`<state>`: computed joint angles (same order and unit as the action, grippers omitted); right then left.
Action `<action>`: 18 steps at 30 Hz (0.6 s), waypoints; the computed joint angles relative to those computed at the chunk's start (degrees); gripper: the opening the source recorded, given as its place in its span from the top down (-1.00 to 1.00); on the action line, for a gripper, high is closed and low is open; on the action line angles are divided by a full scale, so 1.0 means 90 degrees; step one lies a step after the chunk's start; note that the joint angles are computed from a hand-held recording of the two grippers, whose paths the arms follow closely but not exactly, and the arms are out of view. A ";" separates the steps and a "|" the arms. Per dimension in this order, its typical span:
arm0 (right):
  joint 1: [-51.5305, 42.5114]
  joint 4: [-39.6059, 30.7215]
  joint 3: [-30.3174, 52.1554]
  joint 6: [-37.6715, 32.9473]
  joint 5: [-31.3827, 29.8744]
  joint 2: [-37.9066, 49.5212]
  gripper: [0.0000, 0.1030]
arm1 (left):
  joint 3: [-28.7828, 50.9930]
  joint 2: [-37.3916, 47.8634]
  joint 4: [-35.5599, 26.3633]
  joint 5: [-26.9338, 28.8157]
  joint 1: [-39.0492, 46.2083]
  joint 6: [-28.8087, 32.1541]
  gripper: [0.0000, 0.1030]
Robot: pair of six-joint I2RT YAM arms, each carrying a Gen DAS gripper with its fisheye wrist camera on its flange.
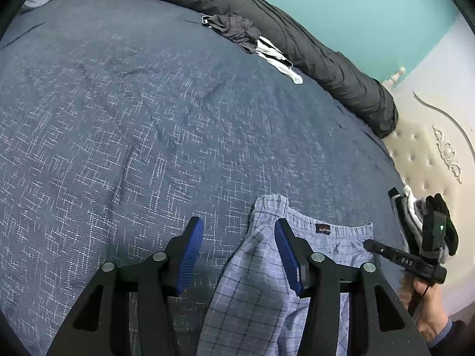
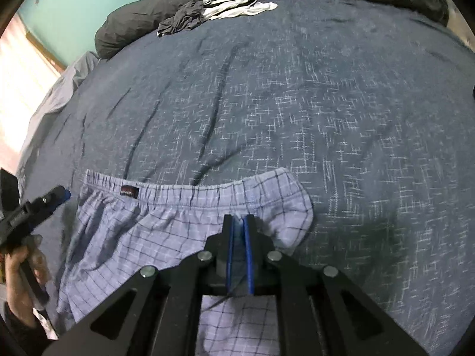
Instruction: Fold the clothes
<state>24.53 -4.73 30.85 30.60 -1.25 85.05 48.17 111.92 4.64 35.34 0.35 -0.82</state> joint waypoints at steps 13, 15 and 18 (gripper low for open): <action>-0.0271 0.0337 -0.0250 -0.0073 -0.0224 0.0070 0.80 | 0.0007 0.0016 0.0072 0.0059 -0.0023 -0.0080 -0.06; -0.0273 0.0411 -0.0310 -0.0054 -0.0233 0.0033 0.80 | 0.0013 0.0030 0.0070 0.0060 -0.0013 -0.0088 -0.06; -0.0217 0.0391 -0.0284 -0.0096 -0.0126 0.0046 0.81 | 0.0036 0.0045 0.0062 0.0062 0.0003 -0.0090 -0.07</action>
<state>22.58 -1.22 28.29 29.73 -2.39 85.46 48.49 112.33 5.20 35.89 0.37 -1.64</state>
